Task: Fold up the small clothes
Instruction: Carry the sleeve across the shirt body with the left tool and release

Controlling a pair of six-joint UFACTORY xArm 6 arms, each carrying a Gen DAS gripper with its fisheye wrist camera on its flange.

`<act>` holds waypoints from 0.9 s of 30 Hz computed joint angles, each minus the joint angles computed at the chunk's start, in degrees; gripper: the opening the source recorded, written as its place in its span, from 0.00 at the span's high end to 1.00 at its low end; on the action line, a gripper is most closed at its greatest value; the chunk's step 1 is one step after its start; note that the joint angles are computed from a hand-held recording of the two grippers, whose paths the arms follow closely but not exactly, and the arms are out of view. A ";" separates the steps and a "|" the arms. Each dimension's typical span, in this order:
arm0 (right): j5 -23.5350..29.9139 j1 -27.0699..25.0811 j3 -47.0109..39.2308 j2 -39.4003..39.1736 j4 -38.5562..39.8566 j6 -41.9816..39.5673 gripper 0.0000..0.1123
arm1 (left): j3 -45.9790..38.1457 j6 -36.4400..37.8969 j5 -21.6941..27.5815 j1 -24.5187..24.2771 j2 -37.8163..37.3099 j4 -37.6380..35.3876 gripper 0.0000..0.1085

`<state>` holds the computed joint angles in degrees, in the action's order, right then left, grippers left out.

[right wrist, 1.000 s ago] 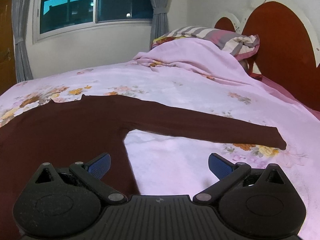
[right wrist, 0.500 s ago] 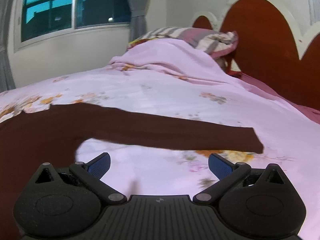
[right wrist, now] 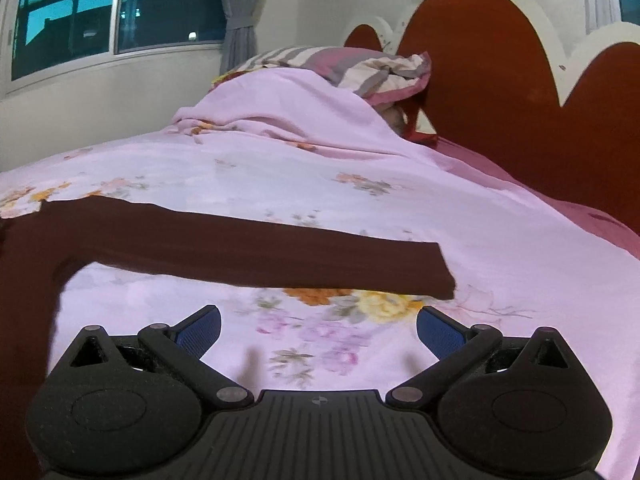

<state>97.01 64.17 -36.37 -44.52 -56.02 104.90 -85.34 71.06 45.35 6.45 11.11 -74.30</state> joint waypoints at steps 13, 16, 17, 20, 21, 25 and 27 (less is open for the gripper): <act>0.07 0.74 5.37 -4.90 1.35 4.90 0.08 | 0.96 1.98 -1.96 -5.54 0.84 3.60 0.97; -0.51 0.44 5.88 -5.24 1.20 4.97 0.08 | 2.10 2.58 -3.87 -7.20 0.87 6.45 0.97; -0.63 0.30 5.96 -5.18 1.07 4.83 0.08 | 2.53 2.81 -4.36 -7.72 0.89 7.00 0.97; -0.99 0.02 6.52 -5.68 0.69 4.64 0.08 | 3.83 3.18 -5.14 -8.78 0.84 7.64 0.97; -1.06 0.04 6.77 -6.06 0.56 4.90 0.08 | 4.38 3.61 -5.57 -9.11 0.71 7.47 0.97; -1.38 -0.26 7.57 -7.04 0.82 5.77 0.08 | 5.54 3.77 -6.91 -10.19 0.76 8.61 0.96; -1.82 -0.54 7.81 -7.21 0.89 5.90 0.08 | 5.73 3.28 -7.30 -10.65 0.93 9.56 0.94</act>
